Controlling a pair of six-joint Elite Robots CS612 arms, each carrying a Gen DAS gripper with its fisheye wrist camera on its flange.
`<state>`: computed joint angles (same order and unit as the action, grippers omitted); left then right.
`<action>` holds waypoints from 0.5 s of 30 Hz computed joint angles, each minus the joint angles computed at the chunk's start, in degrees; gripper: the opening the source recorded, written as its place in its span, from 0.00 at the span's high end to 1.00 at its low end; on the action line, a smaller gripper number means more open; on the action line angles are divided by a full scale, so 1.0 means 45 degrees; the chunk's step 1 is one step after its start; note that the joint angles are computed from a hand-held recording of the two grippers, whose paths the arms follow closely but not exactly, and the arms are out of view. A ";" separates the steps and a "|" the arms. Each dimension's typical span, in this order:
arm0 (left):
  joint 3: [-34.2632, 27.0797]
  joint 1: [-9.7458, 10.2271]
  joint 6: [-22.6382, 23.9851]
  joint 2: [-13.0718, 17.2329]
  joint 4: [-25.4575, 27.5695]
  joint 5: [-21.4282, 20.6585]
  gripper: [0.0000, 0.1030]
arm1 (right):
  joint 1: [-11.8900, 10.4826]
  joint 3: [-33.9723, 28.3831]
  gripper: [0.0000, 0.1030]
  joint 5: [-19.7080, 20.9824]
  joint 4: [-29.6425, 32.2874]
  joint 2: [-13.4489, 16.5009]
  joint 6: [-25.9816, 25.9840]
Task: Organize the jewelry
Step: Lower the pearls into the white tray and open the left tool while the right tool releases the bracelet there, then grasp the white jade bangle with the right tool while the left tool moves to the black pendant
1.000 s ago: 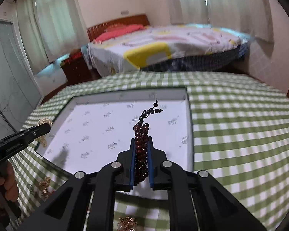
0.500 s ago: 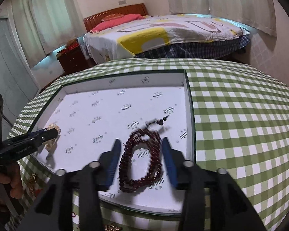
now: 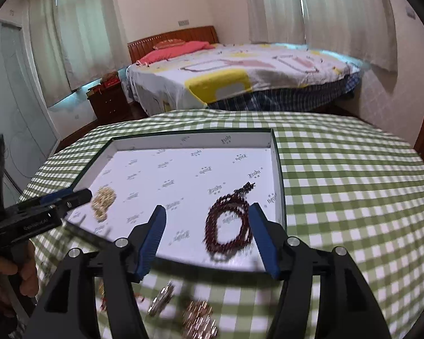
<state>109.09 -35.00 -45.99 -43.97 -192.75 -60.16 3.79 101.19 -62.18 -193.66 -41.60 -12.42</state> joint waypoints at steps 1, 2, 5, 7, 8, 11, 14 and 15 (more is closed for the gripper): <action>0.0243 -0.0210 -0.0042 -0.0111 -0.0234 0.0419 0.38 | -0.0017 0.0360 0.40 -0.0094 -0.0449 -0.0133 -0.0078; 0.0466 -0.0414 -0.0120 -0.0215 -0.0376 0.0828 0.38 | -0.0027 0.0562 0.39 -0.0176 -0.0735 -0.0204 -0.0128; 0.1085 -0.0999 -0.0492 -0.0463 -0.0661 0.1892 0.38 | -0.0104 0.1443 0.35 -0.0352 -0.1843 -0.0426 -0.0275; 0.1436 -0.1324 -0.0798 -0.0590 -0.0736 0.2396 0.38 | -0.0193 0.1955 0.35 -0.0336 -0.2432 -0.0520 -0.0355; 0.1615 -0.1481 -0.0979 -0.0643 -0.0770 0.2625 0.37 | -0.0270 0.2335 0.34 -0.0339 -0.2920 -0.0558 -0.0469; 0.2177 -0.1993 -0.1661 -0.0785 -0.0792 0.3251 0.37 | -0.0408 0.2979 0.31 -0.0329 -0.3866 -0.0528 -0.0739; 0.2577 -0.2364 -0.2302 -0.0859 -0.0598 0.3516 0.36 | -0.0508 0.3504 0.29 -0.0280 -0.4443 -0.0452 -0.1085; 0.2673 -0.2464 -0.2556 -0.0890 -0.0377 0.3548 0.36 | -0.0508 0.3608 0.29 -0.0282 -0.4501 -0.0444 -0.1150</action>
<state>121.11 -46.09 -57.49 -47.97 -194.44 -44.19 1.51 117.43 -63.45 -213.91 -43.59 -17.60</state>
